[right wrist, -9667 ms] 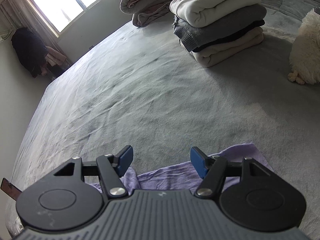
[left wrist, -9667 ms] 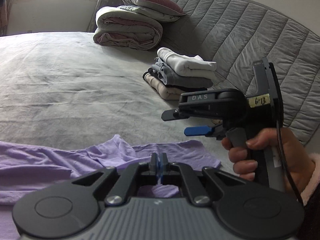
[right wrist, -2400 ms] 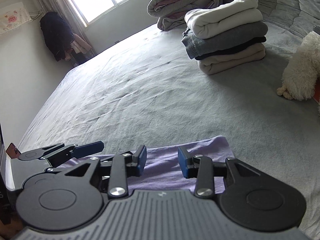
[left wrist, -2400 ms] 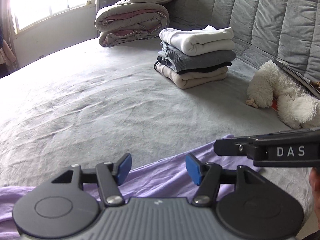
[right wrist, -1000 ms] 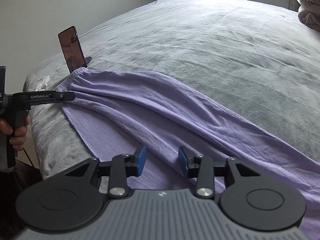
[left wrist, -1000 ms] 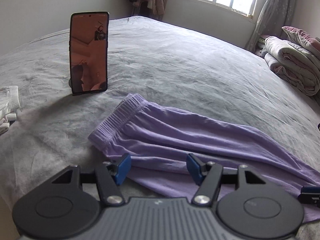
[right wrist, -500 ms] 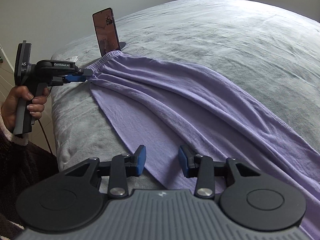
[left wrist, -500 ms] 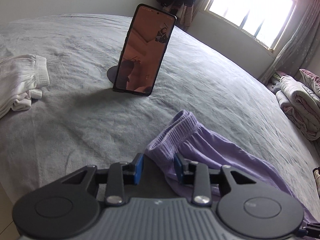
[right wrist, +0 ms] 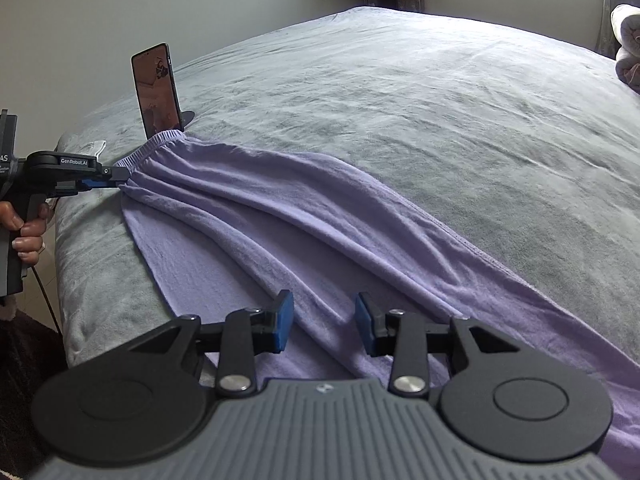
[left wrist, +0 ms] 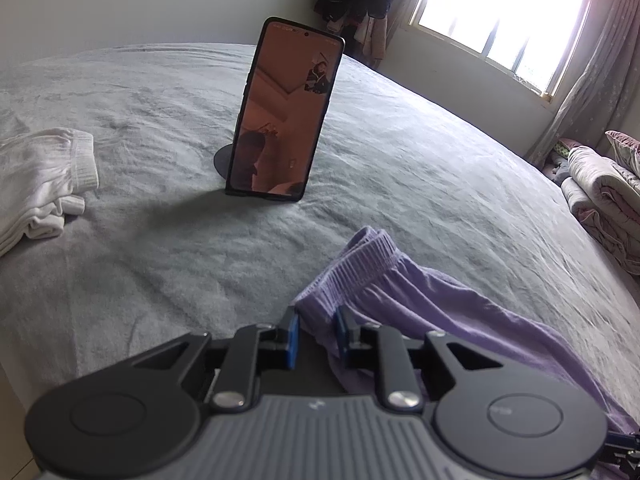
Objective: Fold clothes
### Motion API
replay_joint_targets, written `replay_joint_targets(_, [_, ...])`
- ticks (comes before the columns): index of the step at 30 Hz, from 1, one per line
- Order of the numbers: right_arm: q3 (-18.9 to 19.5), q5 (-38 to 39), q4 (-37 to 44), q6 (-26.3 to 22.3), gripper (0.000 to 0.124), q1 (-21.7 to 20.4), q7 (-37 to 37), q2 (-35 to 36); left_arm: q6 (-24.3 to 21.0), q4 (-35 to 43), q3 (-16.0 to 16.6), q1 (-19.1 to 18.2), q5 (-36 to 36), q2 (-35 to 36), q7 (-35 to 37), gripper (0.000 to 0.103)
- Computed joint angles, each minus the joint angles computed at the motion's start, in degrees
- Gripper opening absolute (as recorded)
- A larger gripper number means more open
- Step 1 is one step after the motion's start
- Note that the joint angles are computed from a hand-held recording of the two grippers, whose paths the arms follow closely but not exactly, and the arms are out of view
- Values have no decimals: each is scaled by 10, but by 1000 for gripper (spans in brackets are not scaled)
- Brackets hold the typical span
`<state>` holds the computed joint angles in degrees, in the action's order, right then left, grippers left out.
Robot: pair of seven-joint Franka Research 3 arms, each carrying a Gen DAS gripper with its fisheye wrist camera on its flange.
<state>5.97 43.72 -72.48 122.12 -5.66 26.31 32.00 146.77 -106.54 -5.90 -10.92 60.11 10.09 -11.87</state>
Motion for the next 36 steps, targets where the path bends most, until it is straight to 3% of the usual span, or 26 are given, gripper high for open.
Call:
replay_joint_targets(2, [4, 0, 7, -28, 23, -6, -9, 2, -1, 0, 0, 0, -3, 0, -1, 18])
replay_joint_targets(7, [12, 4, 77, -170, 17, -30, -20, 35, 5, -4, 1, 3, -9, -2, -4, 17])
replay_joint_targets(9, [11, 5, 63, -173, 17, -29, -40, 24, 8, -6, 1, 4, -11, -3, -5, 17])
replay_joint_targets(11, [8, 13, 30, -145, 25, -23, -59, 5, 10, -7, 1, 5, -11, -4, -8, 17])
replay_joint_targets(18, [2, 41, -47, -50, 34, -2, -117, -35, 17, -11, 1, 7, -7, -7, -17, 16])
replay_joint_targets(23, [-1, 44, -99, 23, 34, 18, -165, -59, 18, -11, 1, 8, -7, -6, -18, 13])
replay_joint_targets(25, [-1, 48, -117, 51, 22, 23, -183, -68, 20, -12, 2, 8, -4, -7, -22, 12])
replay_joint_targets(26, [-1, 51, -120, 57, 7, 23, -189, -71, 21, -12, 3, 8, -2, -7, -25, 11])
replay_joint_targets(27, [-1, 55, -123, 63, 2, 24, -196, -73, 22, -12, 3, 9, -1, -7, -26, 10])
replay_joint_targets(31, [-2, 63, -119, 47, 2, 17, -210, -75, 23, -11, 2, 10, -1, -7, -27, 10])
replay_joint_targets(32, [-1, 69, -127, 52, 5, 16, -221, -80, 23, -11, 2, 10, -2, -7, -26, 10])
replay_joint_targets(33, [-1, 75, -133, 55, 18, 16, -227, -84, 23, -11, 2, 10, -4, -6, -25, 10])
replay_joint_targets(36, [-3, 83, -143, 58, 19, 17, -242, -89, 22, -10, 2, 10, -8, -5, -25, 10])
